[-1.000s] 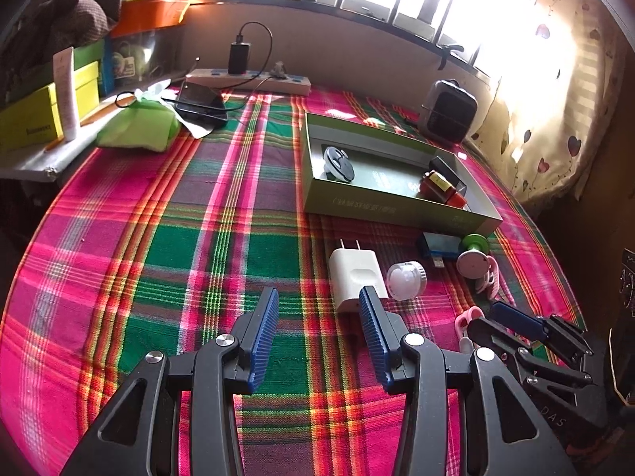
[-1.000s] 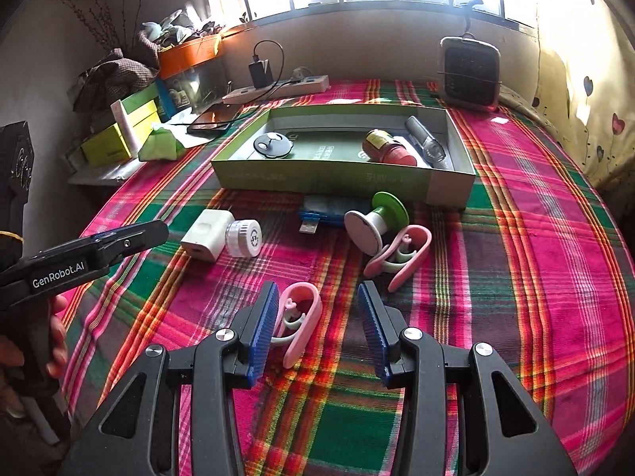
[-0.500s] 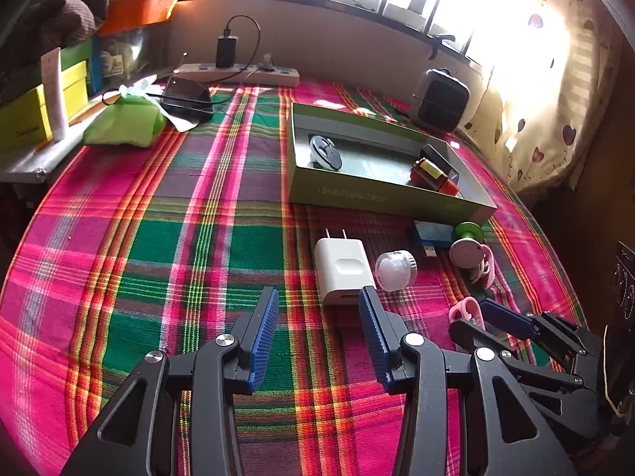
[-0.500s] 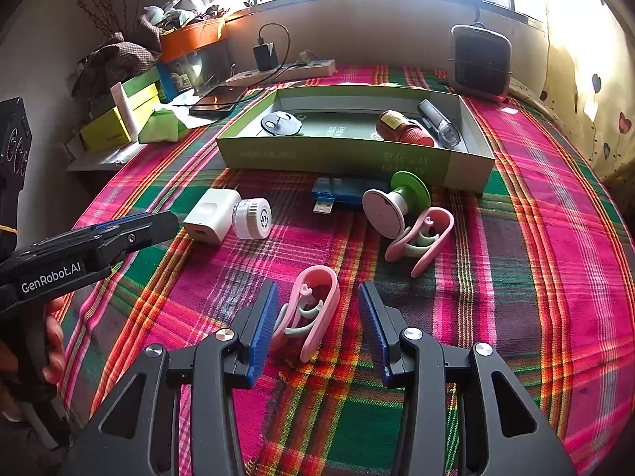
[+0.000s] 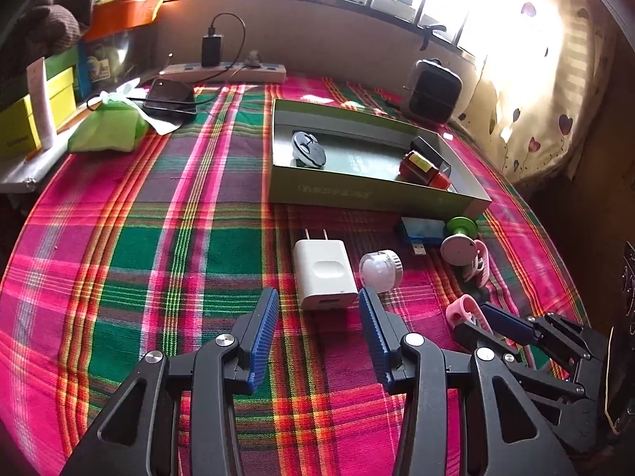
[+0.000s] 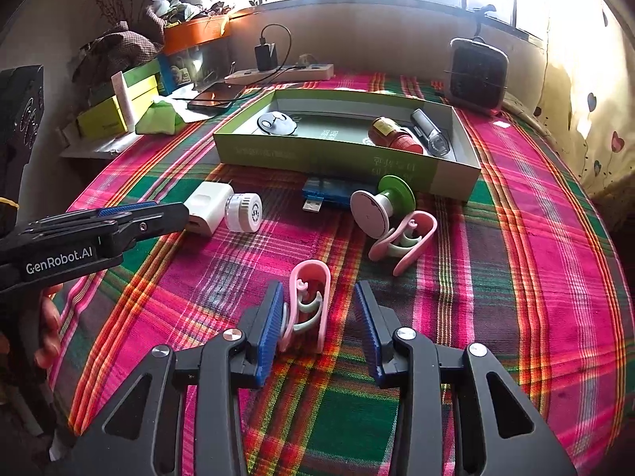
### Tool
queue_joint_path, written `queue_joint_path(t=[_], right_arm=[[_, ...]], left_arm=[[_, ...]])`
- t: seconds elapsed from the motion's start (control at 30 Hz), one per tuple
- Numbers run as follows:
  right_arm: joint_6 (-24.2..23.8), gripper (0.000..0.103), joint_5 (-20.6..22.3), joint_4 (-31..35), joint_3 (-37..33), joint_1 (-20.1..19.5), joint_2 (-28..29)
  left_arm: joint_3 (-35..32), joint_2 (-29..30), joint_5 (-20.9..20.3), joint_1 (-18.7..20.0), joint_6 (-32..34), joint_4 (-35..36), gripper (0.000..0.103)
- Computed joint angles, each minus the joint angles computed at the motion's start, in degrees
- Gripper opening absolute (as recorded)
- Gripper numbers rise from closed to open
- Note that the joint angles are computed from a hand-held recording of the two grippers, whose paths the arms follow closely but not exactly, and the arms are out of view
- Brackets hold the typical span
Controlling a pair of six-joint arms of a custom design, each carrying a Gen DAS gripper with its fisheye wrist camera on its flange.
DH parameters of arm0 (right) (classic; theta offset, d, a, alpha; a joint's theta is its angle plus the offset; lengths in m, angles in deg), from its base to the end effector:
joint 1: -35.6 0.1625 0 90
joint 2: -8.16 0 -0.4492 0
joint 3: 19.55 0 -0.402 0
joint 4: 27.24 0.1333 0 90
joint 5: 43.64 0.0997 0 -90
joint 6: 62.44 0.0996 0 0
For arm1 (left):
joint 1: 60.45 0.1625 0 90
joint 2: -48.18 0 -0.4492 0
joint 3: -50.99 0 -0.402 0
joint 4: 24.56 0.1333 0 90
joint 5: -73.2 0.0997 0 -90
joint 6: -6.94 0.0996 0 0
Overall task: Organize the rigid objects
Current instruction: 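Grasp the white charger plug with the left tool while the right tool grasps a pink clip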
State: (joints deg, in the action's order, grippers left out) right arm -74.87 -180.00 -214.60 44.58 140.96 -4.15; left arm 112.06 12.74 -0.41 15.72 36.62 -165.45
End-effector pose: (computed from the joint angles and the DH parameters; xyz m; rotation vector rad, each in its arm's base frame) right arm 0.2726 -0.7612 -0.0347 0.1439 -2.2221 0.9436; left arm -0.0487 -0.8730 0.2052 0.9361 2.5850 -0.5553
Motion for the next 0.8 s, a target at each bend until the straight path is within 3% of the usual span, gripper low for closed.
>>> queue_joint_path(t=[0.3, 0.8], right_arm=[[-0.6, 0.025, -0.2, -0.6, 0.9, -0.3, -0.6], [-0.2, 0.024, -0.1, -2.0, 2.5, -0.7, -1.9]], left_arm=[[-0.7, 0.9, 0.8, -0.3, 0.2, 0.5, 0.042], [-3.4, 3.4, 4.3, -0.9, 0.5, 0.9, 0.042]])
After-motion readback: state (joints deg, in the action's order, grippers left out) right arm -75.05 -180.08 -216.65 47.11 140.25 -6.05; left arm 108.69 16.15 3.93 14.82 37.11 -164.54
